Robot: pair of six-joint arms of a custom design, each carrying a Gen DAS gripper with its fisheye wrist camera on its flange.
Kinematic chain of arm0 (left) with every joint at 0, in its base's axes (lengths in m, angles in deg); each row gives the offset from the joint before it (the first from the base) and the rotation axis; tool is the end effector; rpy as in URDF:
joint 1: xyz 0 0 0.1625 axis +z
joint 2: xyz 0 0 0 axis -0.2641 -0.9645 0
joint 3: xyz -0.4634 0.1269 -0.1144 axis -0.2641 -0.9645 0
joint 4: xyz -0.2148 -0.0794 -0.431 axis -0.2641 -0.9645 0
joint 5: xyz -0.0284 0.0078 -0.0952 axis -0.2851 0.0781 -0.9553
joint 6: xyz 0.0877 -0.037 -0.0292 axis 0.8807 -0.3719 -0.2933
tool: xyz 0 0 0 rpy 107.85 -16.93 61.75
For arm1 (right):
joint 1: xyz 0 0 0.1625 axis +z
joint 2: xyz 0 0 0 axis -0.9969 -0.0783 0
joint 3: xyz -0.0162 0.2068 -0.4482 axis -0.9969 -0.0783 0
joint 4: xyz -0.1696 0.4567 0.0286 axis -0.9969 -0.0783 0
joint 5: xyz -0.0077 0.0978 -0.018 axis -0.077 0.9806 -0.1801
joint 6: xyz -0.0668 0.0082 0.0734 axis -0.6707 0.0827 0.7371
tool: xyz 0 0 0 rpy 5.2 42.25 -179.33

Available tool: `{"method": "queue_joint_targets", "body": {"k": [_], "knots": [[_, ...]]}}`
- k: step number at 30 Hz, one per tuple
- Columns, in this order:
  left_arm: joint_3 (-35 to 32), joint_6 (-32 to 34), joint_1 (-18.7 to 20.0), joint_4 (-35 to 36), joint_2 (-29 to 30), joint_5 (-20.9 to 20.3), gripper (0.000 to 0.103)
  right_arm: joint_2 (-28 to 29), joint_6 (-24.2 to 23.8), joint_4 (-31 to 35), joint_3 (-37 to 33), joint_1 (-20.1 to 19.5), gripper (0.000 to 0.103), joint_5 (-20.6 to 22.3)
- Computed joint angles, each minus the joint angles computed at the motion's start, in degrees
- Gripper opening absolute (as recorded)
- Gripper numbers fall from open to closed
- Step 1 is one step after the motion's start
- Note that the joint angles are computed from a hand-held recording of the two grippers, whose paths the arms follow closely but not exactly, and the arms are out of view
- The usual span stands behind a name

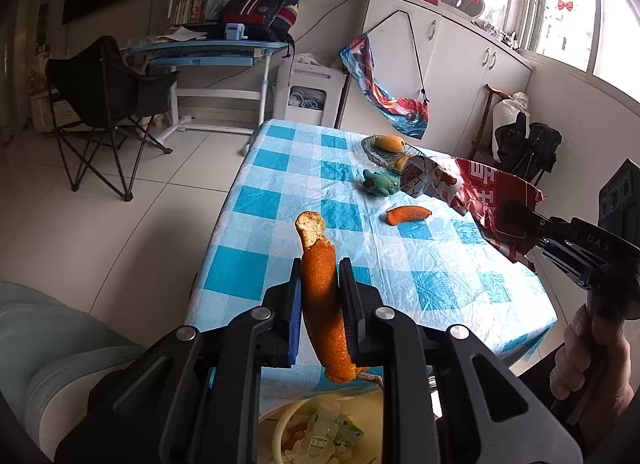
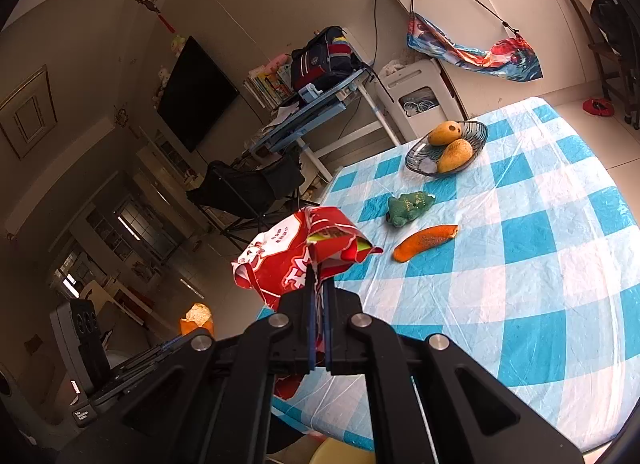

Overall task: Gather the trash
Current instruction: 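Carry the snack bag and peel over the yellow basin and open both tools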

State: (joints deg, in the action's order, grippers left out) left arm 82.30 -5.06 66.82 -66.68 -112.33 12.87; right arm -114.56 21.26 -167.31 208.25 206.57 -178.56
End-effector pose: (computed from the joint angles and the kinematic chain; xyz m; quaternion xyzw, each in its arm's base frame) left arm -0.1360 -0.4402 0.3253 0.4005 0.8768 -0.2345 0.1256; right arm 0.2826 -0.3350 0.1227 -0.0408 -0.8189 0.5649 0.0927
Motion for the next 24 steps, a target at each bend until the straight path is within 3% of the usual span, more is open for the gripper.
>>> {"method": "queue_joint_targets", "body": {"k": [11, 24], "knots": [[1.09, 0.44, 0.77, 4.20, -7.78, -1.46, 0.017, 5.08, 7.68, 8.96, -0.86, 6.88, 0.004, -4.45], [2.33, 0.65, 0.29, 8.81, -13.79, -2.40, 0.017, 6.36, 18.21, 25.59, -1.67, 9.55, 0.006, -5.47]]}}
